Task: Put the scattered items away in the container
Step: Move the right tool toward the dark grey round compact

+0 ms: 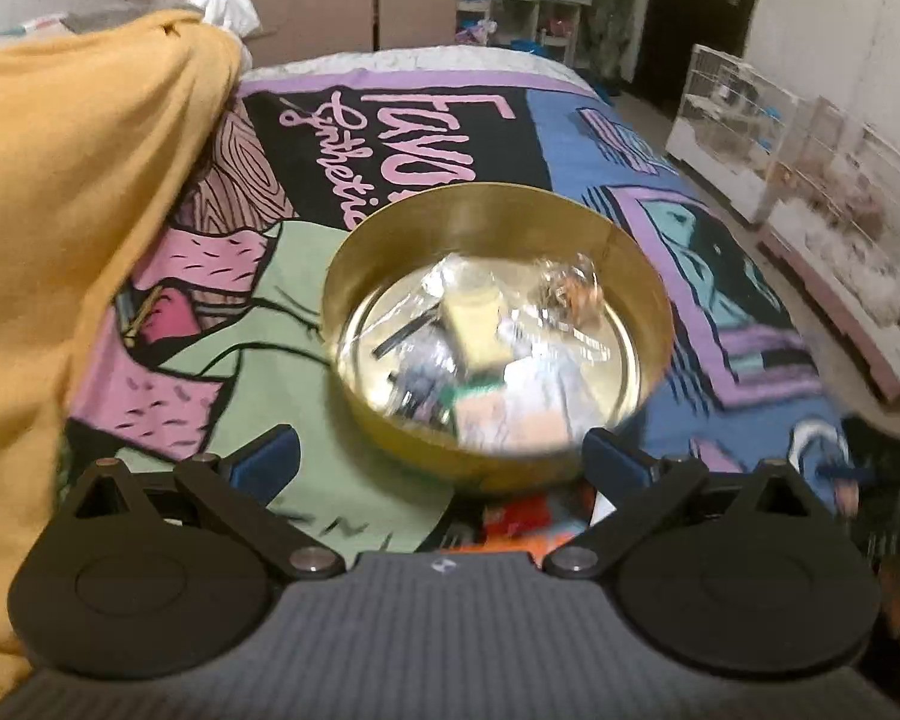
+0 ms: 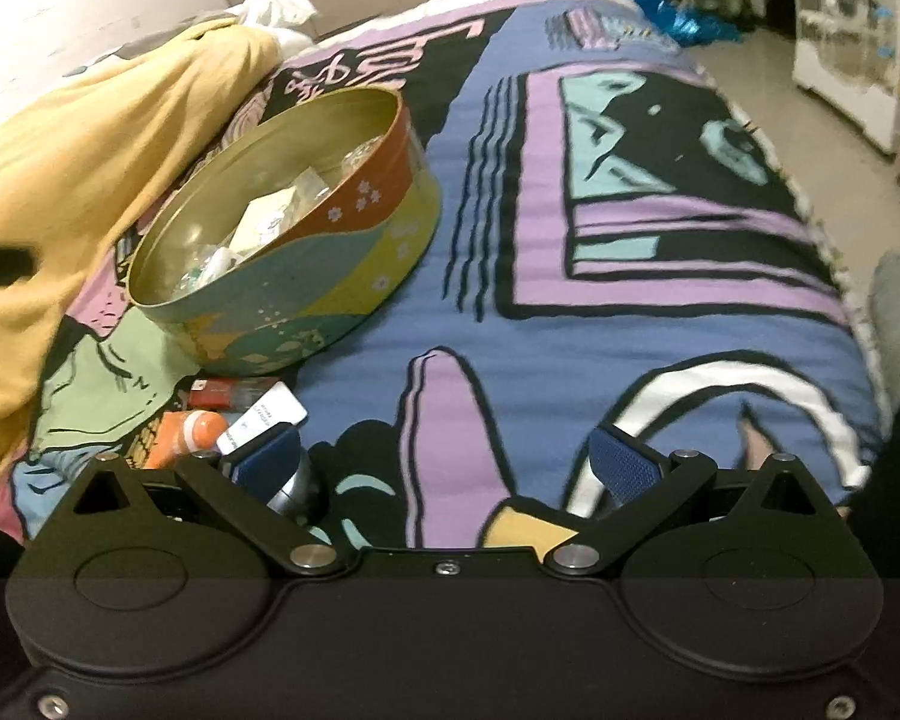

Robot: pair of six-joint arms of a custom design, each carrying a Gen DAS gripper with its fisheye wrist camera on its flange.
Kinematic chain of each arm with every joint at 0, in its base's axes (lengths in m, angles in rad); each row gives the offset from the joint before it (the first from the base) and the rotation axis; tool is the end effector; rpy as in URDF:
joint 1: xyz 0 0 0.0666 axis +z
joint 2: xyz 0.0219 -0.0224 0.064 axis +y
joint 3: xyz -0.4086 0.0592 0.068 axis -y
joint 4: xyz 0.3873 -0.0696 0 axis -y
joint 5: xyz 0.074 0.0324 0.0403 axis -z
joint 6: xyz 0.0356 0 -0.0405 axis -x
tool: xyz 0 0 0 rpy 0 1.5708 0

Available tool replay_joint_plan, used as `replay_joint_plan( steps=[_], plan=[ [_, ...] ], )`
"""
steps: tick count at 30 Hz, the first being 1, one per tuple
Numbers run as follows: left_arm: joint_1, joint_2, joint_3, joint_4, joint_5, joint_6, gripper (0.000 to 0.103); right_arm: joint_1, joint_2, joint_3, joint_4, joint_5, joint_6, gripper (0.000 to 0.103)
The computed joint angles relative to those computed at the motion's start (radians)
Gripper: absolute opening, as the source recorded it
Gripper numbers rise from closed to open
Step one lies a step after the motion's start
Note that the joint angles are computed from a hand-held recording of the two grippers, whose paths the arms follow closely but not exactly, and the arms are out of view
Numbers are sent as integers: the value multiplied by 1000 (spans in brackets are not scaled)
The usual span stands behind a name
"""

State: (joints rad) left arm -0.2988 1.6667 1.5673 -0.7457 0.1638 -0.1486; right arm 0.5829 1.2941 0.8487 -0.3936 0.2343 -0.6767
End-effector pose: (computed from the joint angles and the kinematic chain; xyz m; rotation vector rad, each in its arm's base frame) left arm 0.5586 -0.1785 0.4106 0.6096 2.3401 -0.2667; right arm 0.3368 0.2116 0.2944 0.2207 2.3929 0.3134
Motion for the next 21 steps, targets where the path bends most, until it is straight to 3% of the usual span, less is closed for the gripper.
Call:
replay_joint_plan(
  steps=[6,8,11,13,16,18,21],
  plan=[
    [45,-180,-190,110,57,-77,103,91,-155,18,-169,159,-113,103],
    [60,-244,-241,161,85,-85,103,150,-231,60,-254,247,-121,103],
    [85,-344,-294,223,107,-87,103,283,-326,160,-374,461,-114,103],
    [125,-408,-313,250,178,-84,103,365,-356,253,-444,580,-106,103],
    [184,-473,-295,215,248,-51,103,468,-380,368,-446,695,-41,103],
    [201,-496,-255,155,239,-71,103,504,-389,418,-395,696,25,103],
    [199,-521,-197,72,166,-122,103,500,-376,492,-369,589,75,103]
  ],
)
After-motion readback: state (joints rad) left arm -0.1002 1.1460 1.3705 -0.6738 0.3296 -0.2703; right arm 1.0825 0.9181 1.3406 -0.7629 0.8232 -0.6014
